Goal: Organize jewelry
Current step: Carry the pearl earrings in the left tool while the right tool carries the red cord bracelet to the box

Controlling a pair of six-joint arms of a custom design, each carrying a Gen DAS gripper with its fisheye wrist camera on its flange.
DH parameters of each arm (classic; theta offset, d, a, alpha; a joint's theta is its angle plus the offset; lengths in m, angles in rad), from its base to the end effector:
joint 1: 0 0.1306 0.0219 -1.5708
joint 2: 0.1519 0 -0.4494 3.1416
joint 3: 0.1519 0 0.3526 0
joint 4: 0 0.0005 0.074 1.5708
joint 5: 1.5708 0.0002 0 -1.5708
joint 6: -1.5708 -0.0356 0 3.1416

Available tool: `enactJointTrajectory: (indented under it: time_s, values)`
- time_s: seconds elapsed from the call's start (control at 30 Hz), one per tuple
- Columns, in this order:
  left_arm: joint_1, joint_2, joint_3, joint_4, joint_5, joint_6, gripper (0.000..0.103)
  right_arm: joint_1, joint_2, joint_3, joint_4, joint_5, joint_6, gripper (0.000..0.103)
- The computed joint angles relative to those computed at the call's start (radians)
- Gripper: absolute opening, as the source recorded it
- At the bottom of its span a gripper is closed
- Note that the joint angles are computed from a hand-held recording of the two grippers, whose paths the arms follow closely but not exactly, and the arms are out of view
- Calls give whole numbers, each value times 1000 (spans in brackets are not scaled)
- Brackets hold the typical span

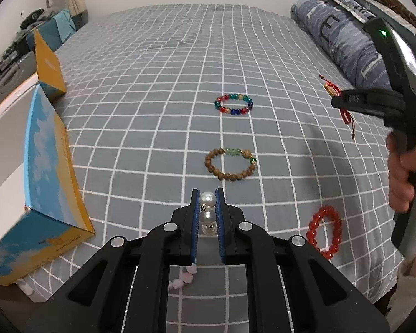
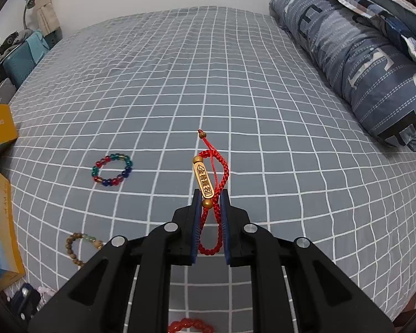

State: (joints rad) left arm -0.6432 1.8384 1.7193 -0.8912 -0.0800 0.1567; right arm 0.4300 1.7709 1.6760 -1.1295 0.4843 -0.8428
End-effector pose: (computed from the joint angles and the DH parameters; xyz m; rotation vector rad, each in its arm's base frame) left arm 0.4920 -0.3658 0.4063 0.5945 2.5193 -0.1947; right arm 0.5193 0.2194 0.4197 0.6356 2.4933 -0.2434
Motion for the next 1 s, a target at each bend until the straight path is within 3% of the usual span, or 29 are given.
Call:
enactJointTrajectory:
  time_s: [0.67,1.0]
  values:
    - [64,16,180,-117,-55,9,10,102,11,88,-33,18,-31,12]
    - [124,-25,181,-143,-79,17,11,174,55,205,-70,46,-9,12]
